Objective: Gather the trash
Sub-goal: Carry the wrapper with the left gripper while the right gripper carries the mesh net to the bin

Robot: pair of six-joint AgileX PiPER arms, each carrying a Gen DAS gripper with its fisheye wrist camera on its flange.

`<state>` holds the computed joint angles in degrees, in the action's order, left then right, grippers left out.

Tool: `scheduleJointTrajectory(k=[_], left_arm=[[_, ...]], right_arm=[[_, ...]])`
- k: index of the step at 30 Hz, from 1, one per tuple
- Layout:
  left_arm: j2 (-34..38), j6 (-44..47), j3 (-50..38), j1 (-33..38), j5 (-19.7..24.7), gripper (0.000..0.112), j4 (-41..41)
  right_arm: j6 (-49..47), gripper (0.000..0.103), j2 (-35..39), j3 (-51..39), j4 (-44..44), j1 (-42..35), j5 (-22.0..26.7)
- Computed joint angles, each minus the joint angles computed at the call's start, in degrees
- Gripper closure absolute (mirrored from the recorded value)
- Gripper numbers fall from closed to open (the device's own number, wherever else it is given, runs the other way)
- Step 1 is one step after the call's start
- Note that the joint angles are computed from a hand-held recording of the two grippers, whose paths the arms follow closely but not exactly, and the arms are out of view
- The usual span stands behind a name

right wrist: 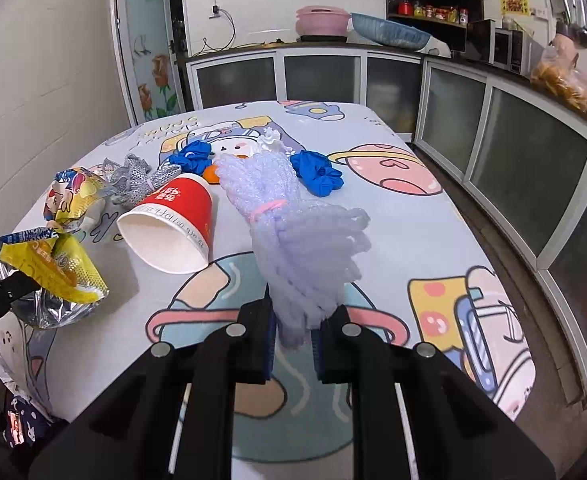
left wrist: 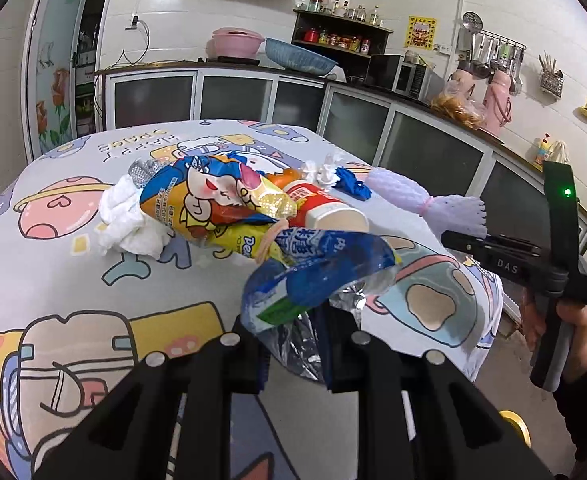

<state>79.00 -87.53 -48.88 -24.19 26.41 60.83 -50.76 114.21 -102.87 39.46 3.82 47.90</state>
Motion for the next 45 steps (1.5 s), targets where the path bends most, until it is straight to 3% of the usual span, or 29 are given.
scheduleJointTrajectory(k=[7, 18, 24, 29, 32, 42, 45], left_arm=[[1.0, 3.9, -2.4, -5.0, 0.9, 0.094, -2.2], [5.0, 2.8, -7.1, -14.9, 3.4, 0.094, -0.7], [9.7, 8.5, -12.1, -18.9, 2.7, 0.094, -4.8], [15.7, 21.0, -18.8, -21.2, -0.2, 0.094, -14.3], [20.1, 33.9, -23.8, -22.1, -2.5, 0.094, -25.4], [34.9, 63.4, -43.1, -26.7, 1.5, 0.094, -50.1], [40.6, 73.7, -51.6, -27.3, 5.7, 0.094, -59.8]], right_arm=[[-4.7, 0.089, -6.4, 9.0, 4.1, -4.2, -0.7], [-13.6, 0.089, -16.2, 21.4, 9.9, -15.9, 1.2], [-17.0, 0.089, -20.2, 26.6, 11.2, -23.3, 2.6], [-20.5, 0.089, -22.6, 30.4, 11.0, -31.7, 4.6], [-21.9, 0.089, -23.2, 31.5, 9.8, -38.7, 6.7], [-27.5, 0.089, -23.1, 33.5, 5.4, -57.4, 8.6], [-28.4, 0.089, -22.1, 34.2, 2.8, -61.9, 7.9]])
